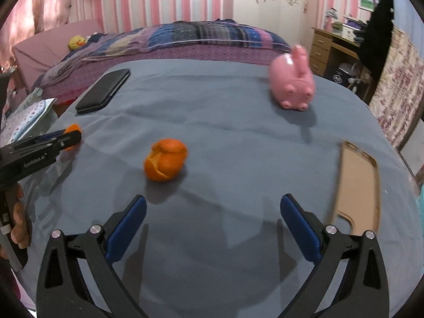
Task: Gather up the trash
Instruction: 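Grasp the orange fruit with the right tool while left holds the bowl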
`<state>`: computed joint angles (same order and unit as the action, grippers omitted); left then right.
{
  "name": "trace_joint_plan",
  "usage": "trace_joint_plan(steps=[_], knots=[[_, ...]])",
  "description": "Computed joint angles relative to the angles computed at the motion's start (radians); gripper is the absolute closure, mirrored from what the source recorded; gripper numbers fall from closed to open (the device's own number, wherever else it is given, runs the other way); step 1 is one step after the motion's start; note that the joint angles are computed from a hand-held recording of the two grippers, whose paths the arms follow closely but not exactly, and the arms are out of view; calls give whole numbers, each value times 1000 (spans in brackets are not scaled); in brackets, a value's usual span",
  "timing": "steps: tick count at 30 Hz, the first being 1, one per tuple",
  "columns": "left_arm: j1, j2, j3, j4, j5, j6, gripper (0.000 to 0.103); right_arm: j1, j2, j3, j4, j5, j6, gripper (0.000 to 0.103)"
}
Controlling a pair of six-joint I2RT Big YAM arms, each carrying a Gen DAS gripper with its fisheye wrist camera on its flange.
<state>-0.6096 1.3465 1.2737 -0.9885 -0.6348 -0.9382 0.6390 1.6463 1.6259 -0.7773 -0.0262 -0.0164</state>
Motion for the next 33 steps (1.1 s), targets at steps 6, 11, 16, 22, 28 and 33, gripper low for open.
trace_joint_plan(steps=[6, 11, 16, 22, 28, 33], knots=[[13, -27, -31, 28, 19, -41, 64, 21, 63, 84, -23, -23, -28, 16], [15, -13, -19, 16, 23, -38, 64, 21, 100, 138, -84, -83, -63, 63], [12, -15, -20, 11, 12, -40, 64, 11, 51, 74, -20, -109, -60, 78], [-2, 30, 38, -67, -21, -27, 64, -45, -41, -20, 30, -111, -65, 79], [-43, 83, 121, -35, -16, -14, 64, -154, -124, -81, 36, -111, -89, 79], [-87, 188, 254, -6, -15, 63, 64, -248, -165, -101, 35, -119, -116, 84]])
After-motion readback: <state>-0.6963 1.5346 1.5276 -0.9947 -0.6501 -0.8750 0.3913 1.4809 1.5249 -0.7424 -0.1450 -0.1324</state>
